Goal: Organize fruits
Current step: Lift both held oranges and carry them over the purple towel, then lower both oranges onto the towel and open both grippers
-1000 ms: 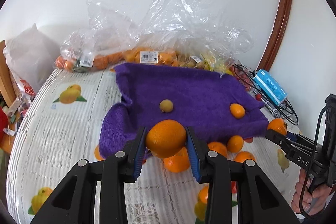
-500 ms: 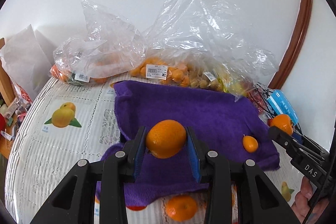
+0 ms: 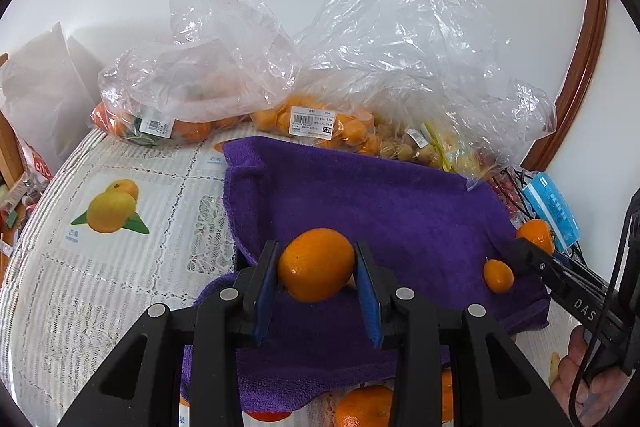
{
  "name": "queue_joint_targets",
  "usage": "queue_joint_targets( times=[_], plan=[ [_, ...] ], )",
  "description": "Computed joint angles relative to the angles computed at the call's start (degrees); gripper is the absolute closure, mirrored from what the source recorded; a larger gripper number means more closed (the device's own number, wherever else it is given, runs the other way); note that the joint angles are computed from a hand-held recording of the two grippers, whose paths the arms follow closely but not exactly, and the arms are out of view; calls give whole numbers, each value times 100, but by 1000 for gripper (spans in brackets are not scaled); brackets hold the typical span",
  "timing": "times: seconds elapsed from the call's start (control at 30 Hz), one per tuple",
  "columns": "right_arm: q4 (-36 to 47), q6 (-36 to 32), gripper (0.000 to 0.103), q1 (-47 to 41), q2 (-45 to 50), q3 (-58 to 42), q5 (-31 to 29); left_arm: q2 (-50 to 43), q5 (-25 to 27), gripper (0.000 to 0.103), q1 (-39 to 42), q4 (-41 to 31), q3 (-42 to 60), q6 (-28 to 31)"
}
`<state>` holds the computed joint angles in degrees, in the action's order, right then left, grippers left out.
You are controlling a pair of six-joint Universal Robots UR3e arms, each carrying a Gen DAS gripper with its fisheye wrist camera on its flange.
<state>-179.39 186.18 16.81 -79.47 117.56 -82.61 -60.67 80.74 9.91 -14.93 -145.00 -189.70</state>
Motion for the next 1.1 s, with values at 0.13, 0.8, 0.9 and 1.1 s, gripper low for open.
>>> queue_joint_targets(
  times=[0.13,0.8,0.9,1.1],
  plan=[
    [-105,9,59,-139,29,108,70,-290,205,68,-225,217,38,-50],
    [-209,-21,59,-64,421,32,-42,-421,100,68,-272,255,39,-65],
    [-225,-54,59,-11,489,6,-66,-362,12,68,-219,209,24,-49],
    [-291,-131,59,121,543,-28,-211,-421,-1,68,-248,204,51,-35]
  ],
)
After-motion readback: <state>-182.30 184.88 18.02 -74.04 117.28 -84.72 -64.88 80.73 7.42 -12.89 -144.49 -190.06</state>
